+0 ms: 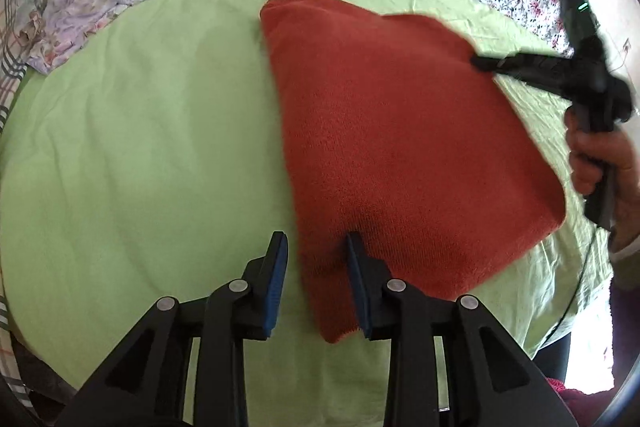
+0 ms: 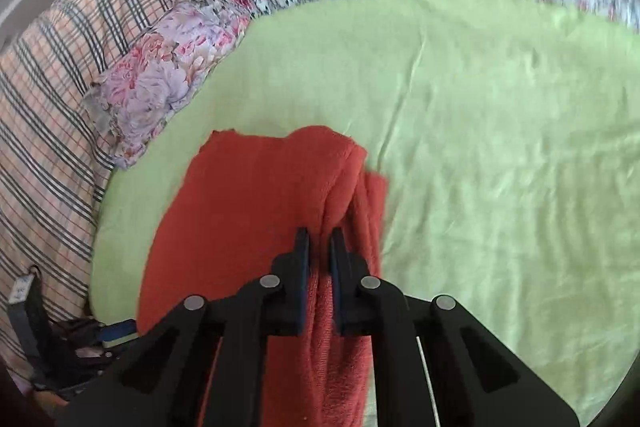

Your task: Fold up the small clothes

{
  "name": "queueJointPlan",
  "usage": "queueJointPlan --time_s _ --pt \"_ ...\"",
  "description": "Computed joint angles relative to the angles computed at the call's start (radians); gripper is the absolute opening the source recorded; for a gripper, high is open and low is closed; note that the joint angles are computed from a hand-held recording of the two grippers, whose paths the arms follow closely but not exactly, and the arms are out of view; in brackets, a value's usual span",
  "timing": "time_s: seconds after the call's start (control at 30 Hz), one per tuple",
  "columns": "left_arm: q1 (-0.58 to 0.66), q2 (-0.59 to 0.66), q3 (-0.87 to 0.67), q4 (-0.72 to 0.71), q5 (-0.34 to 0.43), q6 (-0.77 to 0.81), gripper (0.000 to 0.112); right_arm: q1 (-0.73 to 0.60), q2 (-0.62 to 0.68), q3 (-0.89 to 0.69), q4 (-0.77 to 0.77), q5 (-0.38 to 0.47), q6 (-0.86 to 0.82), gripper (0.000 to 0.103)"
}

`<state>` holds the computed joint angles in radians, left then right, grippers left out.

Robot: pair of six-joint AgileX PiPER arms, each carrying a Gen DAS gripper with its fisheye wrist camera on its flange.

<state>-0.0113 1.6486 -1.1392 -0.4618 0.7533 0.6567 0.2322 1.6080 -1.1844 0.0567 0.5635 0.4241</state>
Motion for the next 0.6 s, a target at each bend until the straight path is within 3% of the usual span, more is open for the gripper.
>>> queueJointPlan --time_s 0.1,0.17,0.3,0.47,0.6 --pt "-0.002 0.014 -0.012 0.008 0.008 -0.005 0.032 0.004 0.081 0.020 -0.041 -0.016 0.024 0.010" --pt "0.002 0.013 -0.014 0.011 0.024 -0.001 0.035 -0.006 0.059 0.047 -0.019 -0.046 0.012 0.010" --pt "0.052 0.054 -0.091 -0.015 0.095 -0.005 0.052 -0.024 -0.005 0.075 0.008 -0.023 0.028 0.013" --pt "0.082 0.156 -0.240 -0.065 0.165 -0.036 0.057 0.027 -0.150 0.180 -0.018 -0.055 0.124 0.016" --pt "0.049 0.270 -0.405 -0.068 0.193 -0.092 0.057 0.106 -0.176 0.200 0.020 -0.060 0.104 0.016"
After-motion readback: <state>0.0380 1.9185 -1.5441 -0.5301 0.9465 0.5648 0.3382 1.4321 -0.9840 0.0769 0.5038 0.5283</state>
